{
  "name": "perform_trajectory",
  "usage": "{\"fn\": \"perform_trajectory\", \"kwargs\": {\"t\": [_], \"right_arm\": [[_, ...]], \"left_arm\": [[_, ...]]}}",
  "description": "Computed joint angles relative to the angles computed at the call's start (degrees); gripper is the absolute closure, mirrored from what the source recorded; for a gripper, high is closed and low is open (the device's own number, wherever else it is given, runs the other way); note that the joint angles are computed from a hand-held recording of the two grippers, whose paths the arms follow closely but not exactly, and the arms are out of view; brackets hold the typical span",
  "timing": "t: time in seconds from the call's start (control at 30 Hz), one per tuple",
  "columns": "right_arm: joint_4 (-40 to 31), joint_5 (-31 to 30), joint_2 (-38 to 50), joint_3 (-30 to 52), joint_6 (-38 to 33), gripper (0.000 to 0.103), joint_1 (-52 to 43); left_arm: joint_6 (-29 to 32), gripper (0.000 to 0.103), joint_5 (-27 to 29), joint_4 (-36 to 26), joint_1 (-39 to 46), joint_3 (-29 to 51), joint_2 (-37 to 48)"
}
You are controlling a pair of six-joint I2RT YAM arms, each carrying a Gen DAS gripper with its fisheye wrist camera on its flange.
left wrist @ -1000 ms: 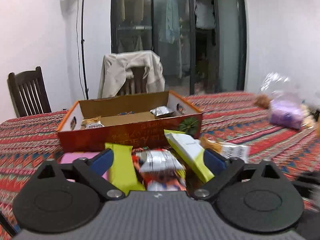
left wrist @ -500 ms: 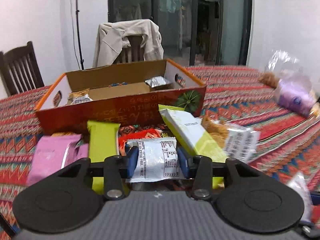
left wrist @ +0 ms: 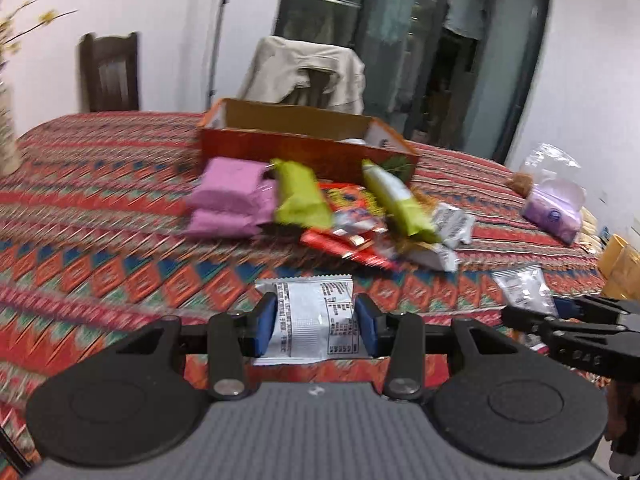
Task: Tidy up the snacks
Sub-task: 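Grasp a white packet with the left tool while the right tool grasps another white packet, then carry both white packets into the cardboard box and open both tools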
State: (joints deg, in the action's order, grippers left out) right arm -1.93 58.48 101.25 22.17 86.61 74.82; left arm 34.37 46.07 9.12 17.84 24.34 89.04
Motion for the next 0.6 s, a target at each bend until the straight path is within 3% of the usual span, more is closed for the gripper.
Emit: {"fn": "perform_trajectory", "kwargs": {"t": [0.27, 0.4, 0.53, 0.6], "right_arm": [[-4.7, 0.4, 3.7, 6.9, 2.0, 0.060, 3.0], [-5.8, 0.9, 4.0, 8.7, 1.2, 0.060, 2.6], [-2.1, 0.7, 2.7, 7.4, -3.3, 0.060, 0.3], [4.1, 0.4, 0.0, 4.5, -9.1, 0.060, -2.1]], "left_arm": [[4.7, 0.060, 4.0, -4.1, 6.9, 2.4, 2.0], [3.8, 0.060, 3.9, -3.6, 6.8, 3.6, 3.7], [1.6, 0.060, 5.5, -4.2, 5.3, 7.0, 4.9], [-1.2, 0.060, 6.7, -4.1, 3.3, 10.6, 5.6]]}}
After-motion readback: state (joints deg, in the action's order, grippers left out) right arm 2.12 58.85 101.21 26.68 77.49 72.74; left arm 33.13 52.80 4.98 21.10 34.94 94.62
